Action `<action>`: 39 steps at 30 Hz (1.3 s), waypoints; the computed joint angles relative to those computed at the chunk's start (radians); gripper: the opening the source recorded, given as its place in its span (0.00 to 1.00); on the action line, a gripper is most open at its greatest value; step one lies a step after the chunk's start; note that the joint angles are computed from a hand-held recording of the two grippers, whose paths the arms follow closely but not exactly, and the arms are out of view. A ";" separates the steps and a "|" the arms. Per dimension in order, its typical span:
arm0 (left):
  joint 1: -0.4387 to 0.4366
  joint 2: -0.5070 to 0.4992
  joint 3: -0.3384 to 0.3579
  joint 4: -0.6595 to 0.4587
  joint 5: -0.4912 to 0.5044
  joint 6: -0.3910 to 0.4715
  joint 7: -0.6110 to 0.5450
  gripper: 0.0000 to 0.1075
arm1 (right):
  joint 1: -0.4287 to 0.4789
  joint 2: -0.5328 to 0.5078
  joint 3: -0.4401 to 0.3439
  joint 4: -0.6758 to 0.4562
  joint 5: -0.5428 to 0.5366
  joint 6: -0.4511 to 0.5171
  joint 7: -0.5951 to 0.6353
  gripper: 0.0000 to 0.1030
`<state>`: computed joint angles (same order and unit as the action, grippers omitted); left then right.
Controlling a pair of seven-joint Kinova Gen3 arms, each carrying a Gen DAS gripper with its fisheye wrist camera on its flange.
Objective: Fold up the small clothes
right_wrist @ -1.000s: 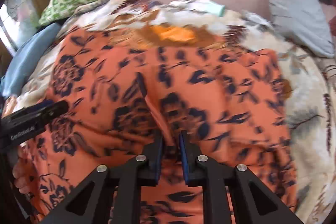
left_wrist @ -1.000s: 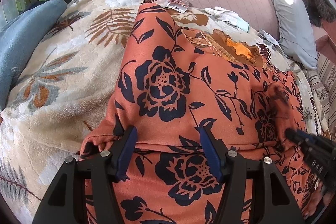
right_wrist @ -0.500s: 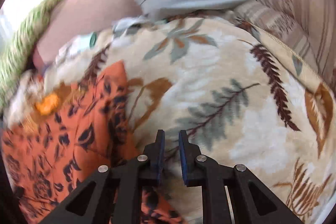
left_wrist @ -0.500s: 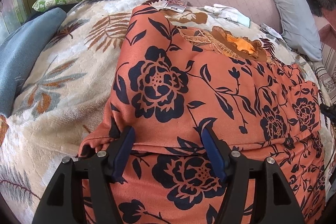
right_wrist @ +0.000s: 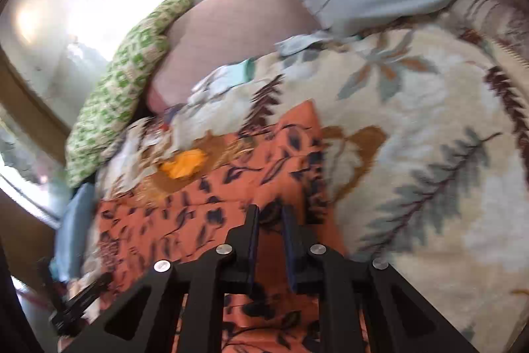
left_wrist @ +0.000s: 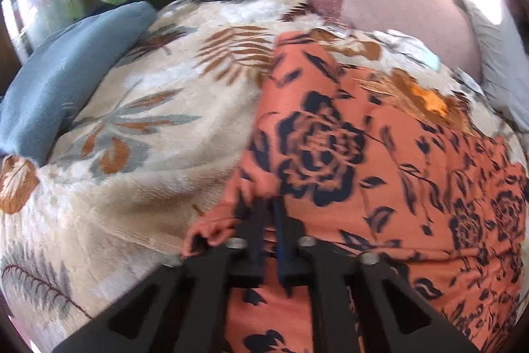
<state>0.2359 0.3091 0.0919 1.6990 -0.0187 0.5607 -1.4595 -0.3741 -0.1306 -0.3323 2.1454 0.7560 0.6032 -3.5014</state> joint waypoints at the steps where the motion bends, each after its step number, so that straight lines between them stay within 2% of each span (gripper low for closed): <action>1: -0.026 0.008 0.018 -0.008 0.023 0.007 -0.008 0.03 | 0.001 0.013 0.016 -0.007 -0.033 -0.019 0.041 0.16; 3: -0.024 0.008 0.017 -0.003 0.021 -0.002 -0.022 0.03 | 0.015 0.071 0.030 -0.028 -0.108 -0.008 0.117 0.17; 4: 0.005 0.002 -0.005 0.008 0.000 -0.017 -0.011 0.03 | 0.021 0.099 0.031 -0.038 -0.138 0.022 0.136 0.17; 6: 0.021 -0.005 -0.016 0.017 -0.013 -0.028 -0.006 0.02 | 0.045 0.115 0.011 -0.052 -0.151 0.075 0.125 0.16; 9: -0.054 -0.010 0.031 0.014 0.081 -0.019 -0.045 0.02 | 0.088 0.080 -0.101 -0.079 -0.058 0.195 0.039 0.17; 10: -0.070 -0.013 0.040 0.018 0.109 -0.027 -0.058 0.02 | 0.074 0.059 -0.111 -0.076 -0.017 0.218 0.024 0.17; 12: -0.094 -0.029 0.061 0.039 0.159 -0.064 -0.101 0.03 | 0.007 0.019 -0.075 -0.056 0.056 0.216 -0.023 0.17; 15: -0.095 -0.066 0.076 0.091 0.185 -0.155 -0.158 0.20 | -0.096 -0.010 0.063 -0.004 0.088 0.109 -0.108 0.24; 16: -0.100 -0.073 0.087 0.101 0.199 -0.175 -0.183 0.37 | -0.121 -0.017 0.109 0.012 0.080 0.068 -0.135 0.24; 17: -0.101 -0.079 0.094 0.112 0.210 -0.194 -0.202 0.58 | -0.146 -0.028 0.156 0.030 0.071 0.027 -0.153 0.24; 18: -0.098 -0.081 0.095 0.114 0.221 -0.201 -0.215 0.64 | -0.166 -0.036 0.197 0.046 0.070 -0.013 -0.163 0.25; 19: -0.095 -0.077 0.099 0.110 0.214 -0.199 -0.218 0.68 | -0.169 -0.036 0.220 0.059 0.075 -0.054 -0.169 0.27; 20: -0.074 -0.067 0.088 0.096 0.192 -0.181 -0.213 0.68 | -0.154 -0.037 0.224 0.071 0.082 -0.095 -0.166 0.30; 21: -0.034 -0.053 0.060 0.077 0.153 -0.156 -0.192 0.68 | -0.120 -0.036 0.210 0.080 0.087 -0.127 -0.157 0.38; 22: -0.001 -0.040 0.039 0.062 0.113 -0.133 -0.167 0.68 | -0.078 -0.033 0.178 0.083 0.092 -0.143 -0.159 0.57; 23: 0.023 -0.031 0.027 0.051 0.081 -0.113 -0.149 0.68 | -0.032 -0.036 0.132 0.092 0.104 -0.143 -0.174 0.63; 24: 0.039 -0.021 0.023 0.039 0.058 -0.094 -0.138 0.68 | 0.010 -0.035 0.086 0.091 0.125 -0.134 -0.205 0.65; 27: 0.094 -0.011 -0.009 0.034 -0.020 -0.084 -0.076 0.68 | 0.117 -0.041 -0.008 0.112 0.233 -0.169 -0.298 0.65; 29: 0.114 -0.005 -0.019 0.030 -0.058 -0.079 -0.044 0.68 | 0.205 -0.035 -0.073 0.116 0.272 -0.206 -0.313 0.65; 31: 0.120 -0.003 -0.021 0.031 -0.081 -0.081 -0.025 0.69 | 0.298 -0.014 -0.136 0.101 0.262 -0.246 -0.264 0.64; 33: 0.132 0.002 -0.025 0.028 -0.107 -0.082 -0.005 0.69 | 0.362 0.037 -0.186 0.073 0.200 -0.260 -0.184 0.62; 35: 0.134 0.004 -0.024 0.029 -0.121 -0.084 0.005 0.69 | 0.363 0.100 -0.183 0.047 0.129 -0.260 -0.105 0.49; 36: 0.130 0.004 -0.020 0.029 -0.122 -0.084 0.006 0.69 | 0.344 0.121 -0.160 0.039 0.097 -0.264 -0.064 0.35; 38: 0.122 0.006 -0.012 0.026 -0.118 -0.080 0.004 0.69 | 0.325 0.127 -0.134 0.031 0.040 -0.268 0.007 0.28; 39: 0.118 0.007 -0.009 0.024 -0.115 -0.078 0.002 0.69 | 0.315 0.120 -0.122 0.025 0.016 -0.268 0.040 0.21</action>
<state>0.3543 0.3159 0.0827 1.7229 -0.1340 0.4828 -1.4572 -0.0594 -0.0107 -0.4547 2.1706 0.7716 0.3356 -3.4618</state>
